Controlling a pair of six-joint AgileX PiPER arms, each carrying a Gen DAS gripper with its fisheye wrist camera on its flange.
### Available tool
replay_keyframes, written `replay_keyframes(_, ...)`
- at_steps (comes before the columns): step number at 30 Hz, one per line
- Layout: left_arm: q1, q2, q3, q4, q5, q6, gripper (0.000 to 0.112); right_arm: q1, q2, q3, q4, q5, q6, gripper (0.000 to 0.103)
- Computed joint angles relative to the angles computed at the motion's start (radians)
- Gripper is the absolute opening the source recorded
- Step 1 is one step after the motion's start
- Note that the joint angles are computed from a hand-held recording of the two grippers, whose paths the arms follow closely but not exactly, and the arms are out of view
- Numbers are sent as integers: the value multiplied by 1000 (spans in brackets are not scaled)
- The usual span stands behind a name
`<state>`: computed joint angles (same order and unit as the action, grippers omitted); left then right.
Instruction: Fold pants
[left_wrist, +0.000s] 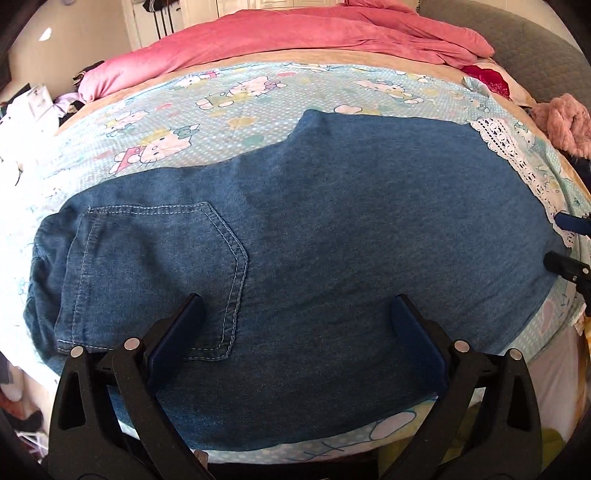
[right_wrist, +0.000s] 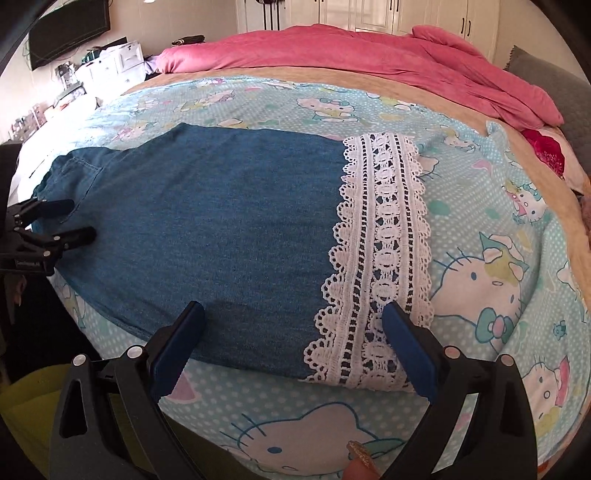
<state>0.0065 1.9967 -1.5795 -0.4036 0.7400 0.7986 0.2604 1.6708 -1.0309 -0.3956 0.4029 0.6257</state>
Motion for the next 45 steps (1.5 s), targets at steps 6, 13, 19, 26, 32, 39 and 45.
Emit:
replay_keyframes(6, 3, -21, -6, -7, 19, -16, 95, -37, -72, 33, 26, -55, 3, 96)
replay_keyframes(13, 11, -73, -19, -52, 42, 0, 95, -44, -153, 56, -81, -43, 117, 96)
replay_keyframes(19, 3, -122, -35, -78, 67, -12, 95, -49, -220, 73, -131, -44, 160, 96)
replay_keyframes(26, -32, -185, -30, -116, 85, 6, 95, -45, -307, 104, -247, -33, 265, 97)
replay_keyframes(32, -79, -206, -43, -124, 100, 15, 95, -58, -369, 131, -297, -21, 323, 98)
replay_keyframes(39, -144, -179, -118, -88, 118, -27, 95, -74, -418, 154, -344, -11, 369, 98)
replay_keyframes(45, -207, -138, -189, -26, 128, -74, 95, -119, -438, 189, -311, -39, 348, 98)
